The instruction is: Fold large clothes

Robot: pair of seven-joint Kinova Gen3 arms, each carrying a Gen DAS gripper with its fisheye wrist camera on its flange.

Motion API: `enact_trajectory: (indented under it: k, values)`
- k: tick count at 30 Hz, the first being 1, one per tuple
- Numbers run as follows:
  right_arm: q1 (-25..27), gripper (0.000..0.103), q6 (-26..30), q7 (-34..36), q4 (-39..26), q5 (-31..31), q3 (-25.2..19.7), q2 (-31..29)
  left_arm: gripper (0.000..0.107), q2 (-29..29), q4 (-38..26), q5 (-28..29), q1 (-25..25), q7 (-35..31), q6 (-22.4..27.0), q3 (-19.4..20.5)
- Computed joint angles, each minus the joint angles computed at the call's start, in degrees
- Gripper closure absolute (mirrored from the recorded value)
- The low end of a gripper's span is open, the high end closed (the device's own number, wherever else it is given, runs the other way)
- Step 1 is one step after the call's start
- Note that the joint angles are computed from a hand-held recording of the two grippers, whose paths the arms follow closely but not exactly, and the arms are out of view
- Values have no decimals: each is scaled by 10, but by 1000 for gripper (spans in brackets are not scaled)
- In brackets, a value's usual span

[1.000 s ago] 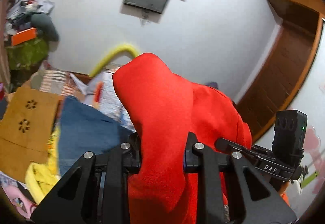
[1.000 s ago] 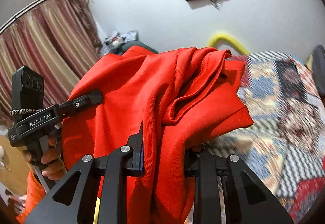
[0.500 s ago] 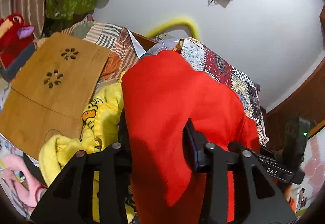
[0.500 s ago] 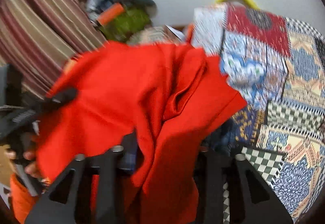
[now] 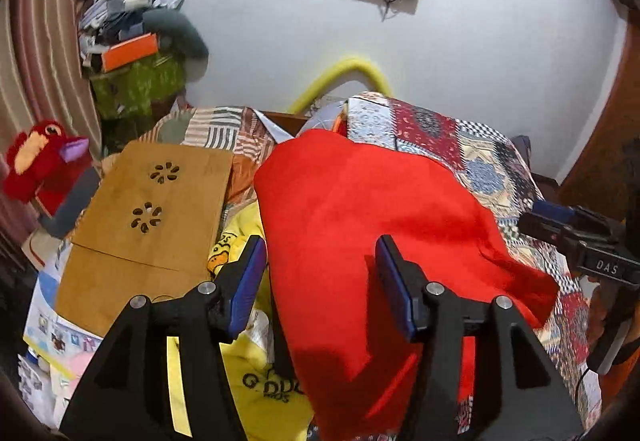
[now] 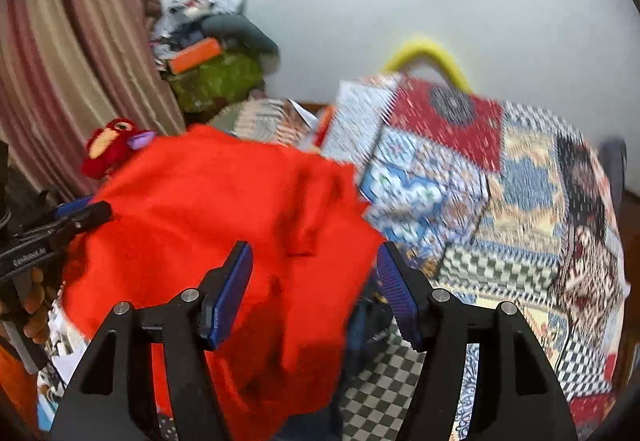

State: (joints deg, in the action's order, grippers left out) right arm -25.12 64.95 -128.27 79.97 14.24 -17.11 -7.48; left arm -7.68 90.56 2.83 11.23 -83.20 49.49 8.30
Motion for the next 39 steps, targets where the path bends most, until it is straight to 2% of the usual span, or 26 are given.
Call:
enact_trajectory:
  k: [4, 7, 9, 12, 15, 16, 20, 23, 26, 29, 32, 36, 39]
  values:
    - [-24, 42, -17, 7, -3, -7, -17, 19, 49, -2, 10, -44, -2, 20, 30, 16]
    - [-47, 42, -4, 13, 8, 0, -21, 40, 39, -4, 31, -72, -8, 47, 23, 17]
    - [-60, 42, 1, 7, 30, 16, -19, 45, 38, -2, 42, -75, -12, 51, 18, 10]
    - [-61, 39, -30, -8, 90, 25, -8, 17, 35, -2, 54, -78, -17, 61, 10, 5]
    - [-41, 35, -54, 3, 128, -10, 8, -23, 33, -4, 61, -106, -18, 85, 0, 18]
    - [-32, 32, -49, -1, 133, -16, 6, -33, 33, -2, 59, -128, -18, 103, 3, 28]
    - [-8, 32, -20, -7, 129, -25, -8, -55, 33, -3, 52, -188, -7, 152, 22, 54]
    - [10, 32, 35, -41, 103, 20, -54, -53, 33, -12, 46, -221, 5, 183, 47, 69]
    - [6, 32, 59, -43, 86, 35, -68, -66, 33, -31, 42, -197, 14, 174, 61, 57]
    - [8, 32, 61, -36, 79, 27, -70, -86, 34, -55, 31, -165, 13, 165, 84, 53]
    - [23, 32, 70, -46, 61, 36, -99, -110, 34, -100, 25, -130, 12, 156, 93, 48]
    - [58, 32, 78, -54, 24, 52, -149, -153, 34, -164, 12, -111, -1, 146, 99, 71]
    - [81, 32, 75, -53, -4, 43, -166, -189, 34, -211, -7, -95, -15, 136, 107, 94]
